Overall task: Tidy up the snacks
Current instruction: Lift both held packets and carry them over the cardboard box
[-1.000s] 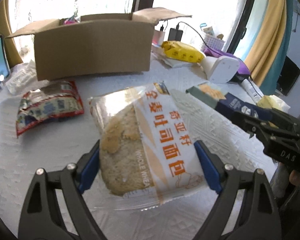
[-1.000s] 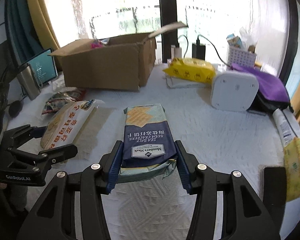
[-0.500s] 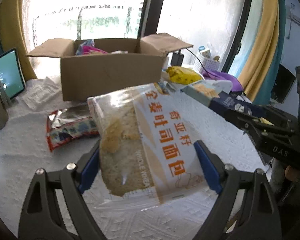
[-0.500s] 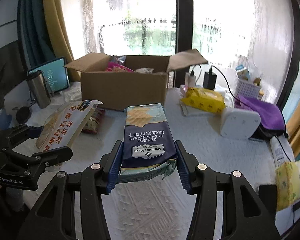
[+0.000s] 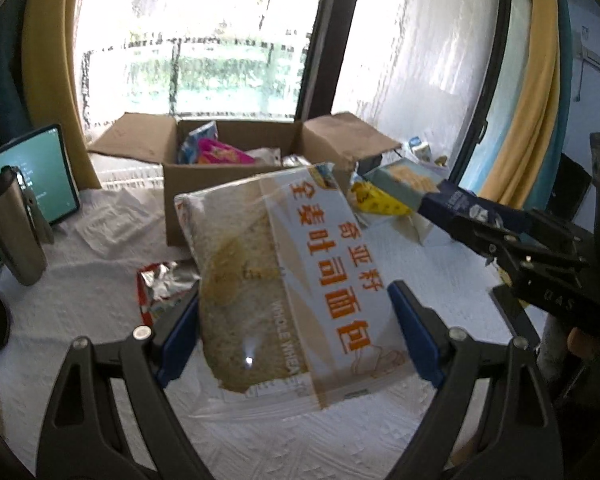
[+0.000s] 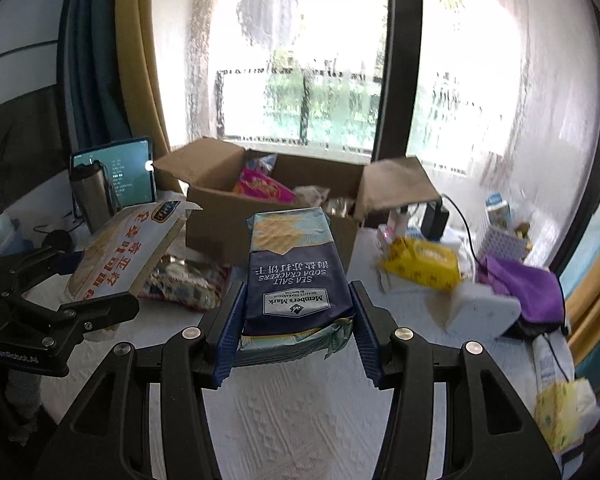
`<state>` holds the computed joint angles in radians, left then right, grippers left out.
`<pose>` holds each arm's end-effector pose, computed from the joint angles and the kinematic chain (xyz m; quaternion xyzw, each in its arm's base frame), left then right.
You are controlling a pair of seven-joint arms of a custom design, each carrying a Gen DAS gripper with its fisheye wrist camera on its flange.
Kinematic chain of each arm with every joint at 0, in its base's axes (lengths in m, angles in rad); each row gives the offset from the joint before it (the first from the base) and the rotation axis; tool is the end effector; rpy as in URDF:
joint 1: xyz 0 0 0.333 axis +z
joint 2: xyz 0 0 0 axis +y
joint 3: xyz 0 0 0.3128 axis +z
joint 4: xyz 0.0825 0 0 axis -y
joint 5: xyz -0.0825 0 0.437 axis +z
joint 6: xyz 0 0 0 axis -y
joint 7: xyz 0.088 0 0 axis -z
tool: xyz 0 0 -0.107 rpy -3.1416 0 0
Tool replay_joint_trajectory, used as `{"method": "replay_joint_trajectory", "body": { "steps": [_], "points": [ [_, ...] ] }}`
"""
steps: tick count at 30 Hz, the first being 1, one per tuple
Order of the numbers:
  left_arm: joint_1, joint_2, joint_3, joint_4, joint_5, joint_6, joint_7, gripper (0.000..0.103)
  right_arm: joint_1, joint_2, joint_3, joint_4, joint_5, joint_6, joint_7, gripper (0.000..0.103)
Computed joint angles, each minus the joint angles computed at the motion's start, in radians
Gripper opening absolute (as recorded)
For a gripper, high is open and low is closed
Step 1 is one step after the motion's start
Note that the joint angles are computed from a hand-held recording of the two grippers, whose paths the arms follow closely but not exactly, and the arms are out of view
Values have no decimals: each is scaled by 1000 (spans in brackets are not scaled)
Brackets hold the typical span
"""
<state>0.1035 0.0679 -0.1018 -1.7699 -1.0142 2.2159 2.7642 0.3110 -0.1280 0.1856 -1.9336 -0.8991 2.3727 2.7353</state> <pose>0.6721 -0.0249 0.5520 -0.3721 0.8013 -0.4618 0.0789 0.5462 0.2920 0.5922 -0.5716 0.6793 -0.3760 0.2654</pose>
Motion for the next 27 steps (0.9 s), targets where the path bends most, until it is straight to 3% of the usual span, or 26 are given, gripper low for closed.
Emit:
{"method": "replay_joint_trajectory", "body": {
  "steps": [12, 27],
  "points": [
    [18, 73, -24, 148, -42, 31, -3, 89, 26, 112, -41, 175, -53, 44, -64, 53],
    [48, 280, -127, 424, 25, 81, -60, 89, 55, 241, -141, 348, -55, 96, -149, 53]
  ]
}}
